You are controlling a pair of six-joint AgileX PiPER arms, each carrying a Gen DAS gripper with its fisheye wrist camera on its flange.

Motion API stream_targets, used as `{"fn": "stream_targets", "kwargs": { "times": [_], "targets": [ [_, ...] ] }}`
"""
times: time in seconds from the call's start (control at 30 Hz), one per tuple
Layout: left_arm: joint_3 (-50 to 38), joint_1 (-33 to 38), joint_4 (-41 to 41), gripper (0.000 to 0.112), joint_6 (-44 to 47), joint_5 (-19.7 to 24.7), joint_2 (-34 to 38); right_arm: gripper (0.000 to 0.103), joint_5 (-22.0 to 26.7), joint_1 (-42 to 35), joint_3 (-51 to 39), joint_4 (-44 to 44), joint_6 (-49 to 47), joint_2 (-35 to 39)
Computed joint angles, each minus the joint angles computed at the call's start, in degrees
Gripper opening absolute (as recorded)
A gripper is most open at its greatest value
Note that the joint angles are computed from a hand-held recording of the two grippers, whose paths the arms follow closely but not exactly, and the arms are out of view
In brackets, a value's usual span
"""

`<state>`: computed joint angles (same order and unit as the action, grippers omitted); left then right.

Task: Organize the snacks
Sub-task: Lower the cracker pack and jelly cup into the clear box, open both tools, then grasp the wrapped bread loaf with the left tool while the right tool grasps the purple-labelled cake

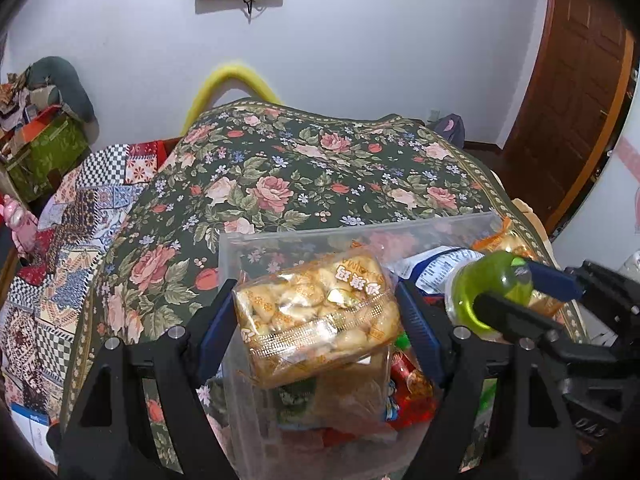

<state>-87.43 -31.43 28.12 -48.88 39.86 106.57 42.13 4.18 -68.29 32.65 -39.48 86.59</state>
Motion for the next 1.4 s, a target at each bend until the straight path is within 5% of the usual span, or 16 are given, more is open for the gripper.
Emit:
{"fn": "stream_targets", "kwargs": {
  "times": [0.33, 0.7, 1.03, 1.4],
  "targets": [
    [-0.74, 0.29, -0.76, 0.082, -0.16, 0.31, 0.54, 0.044, 0.05, 0.79, -0.67, -2.35, 3.45, 0.87],
    [4.98, -4.54, 3.01, 0.084, -3.92, 2.16, -8.03, 0.048, 2.70, -1.66, 1.86, -0.80, 0.20, -6.07],
    [15.68, -15.76, 6.49, 0.089, -13.42, 3.88, -15.44, 0.052, 10.12, -12.99, 11.11, 3.79, -9.16, -17.34],
    [21.81, -24.02, 4.76, 0.089, -21.86, -0.25, -12.75, 0.052, 18.08, -25.05, 22.87, 2.97, -17.89, -23.17]
  ]
}}
